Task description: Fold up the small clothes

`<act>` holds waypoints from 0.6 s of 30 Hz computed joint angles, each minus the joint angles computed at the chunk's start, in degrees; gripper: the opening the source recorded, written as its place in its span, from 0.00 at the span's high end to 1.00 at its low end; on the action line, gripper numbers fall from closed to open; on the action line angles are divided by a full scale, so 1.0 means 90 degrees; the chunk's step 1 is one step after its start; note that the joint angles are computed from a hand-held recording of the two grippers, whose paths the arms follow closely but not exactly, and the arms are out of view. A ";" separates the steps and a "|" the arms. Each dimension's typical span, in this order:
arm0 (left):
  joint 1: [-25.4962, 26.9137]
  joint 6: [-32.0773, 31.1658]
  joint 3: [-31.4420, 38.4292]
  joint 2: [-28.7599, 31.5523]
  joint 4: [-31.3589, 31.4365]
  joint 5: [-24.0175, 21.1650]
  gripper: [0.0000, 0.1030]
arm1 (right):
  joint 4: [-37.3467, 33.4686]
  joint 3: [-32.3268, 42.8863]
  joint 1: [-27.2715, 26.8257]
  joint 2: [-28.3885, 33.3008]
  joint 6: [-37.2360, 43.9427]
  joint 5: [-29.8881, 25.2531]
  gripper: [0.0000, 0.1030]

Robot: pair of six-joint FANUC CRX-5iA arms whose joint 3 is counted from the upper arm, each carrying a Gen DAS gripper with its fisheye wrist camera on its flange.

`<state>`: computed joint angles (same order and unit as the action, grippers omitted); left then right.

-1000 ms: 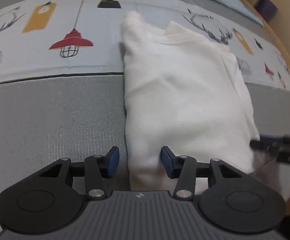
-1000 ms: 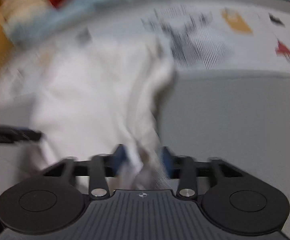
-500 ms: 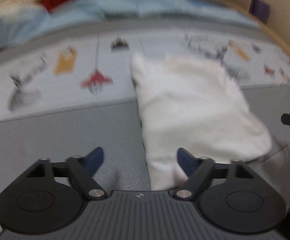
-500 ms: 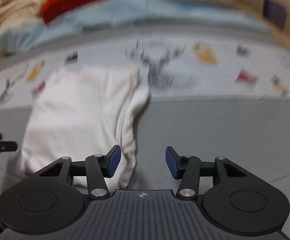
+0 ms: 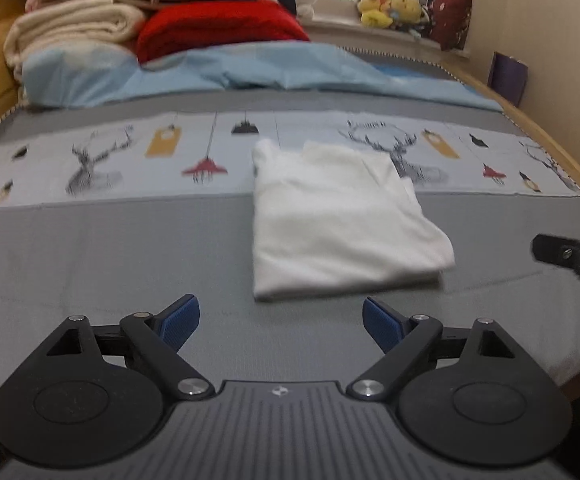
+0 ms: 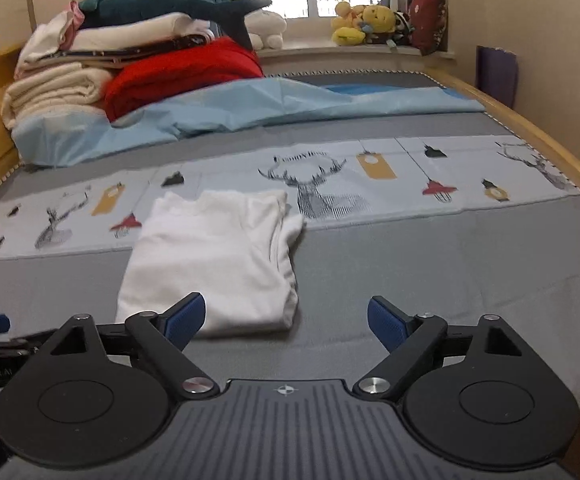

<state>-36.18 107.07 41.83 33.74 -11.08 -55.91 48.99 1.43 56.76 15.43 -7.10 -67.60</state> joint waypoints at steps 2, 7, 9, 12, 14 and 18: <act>-0.0046 0.0105 0.0066 0.0033 -0.0182 -0.0127 0.10 | -0.0256 0.0196 0.0017 0.0109 0.0161 -0.0102 0.14; 0.0003 0.0250 0.0204 0.0147 -0.0216 -0.0262 0.06 | -0.0339 0.0448 0.0031 0.0313 0.0312 -0.0196 0.14; 0.0008 0.0221 0.0256 0.0189 -0.0188 -0.0320 0.06 | -0.0387 0.0513 0.0035 0.0361 0.0344 -0.0195 0.14; 0.0042 0.0138 0.0268 0.0229 -0.0038 -0.0320 0.06 | -0.0486 0.0624 0.0033 0.0442 0.0567 -0.0181 0.14; 0.0034 0.0168 0.0298 0.0249 -0.0072 -0.0312 0.06 | -0.0514 0.0693 0.0038 0.0502 0.0709 -0.0205 0.14; 0.0027 0.0265 0.0342 0.0284 -0.0118 -0.0297 0.06 | -0.0542 0.0718 0.0040 0.0522 0.0825 -0.0205 0.14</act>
<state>-35.93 109.45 44.90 36.30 -12.15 -58.59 44.12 7.88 57.12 20.13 0.33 -69.45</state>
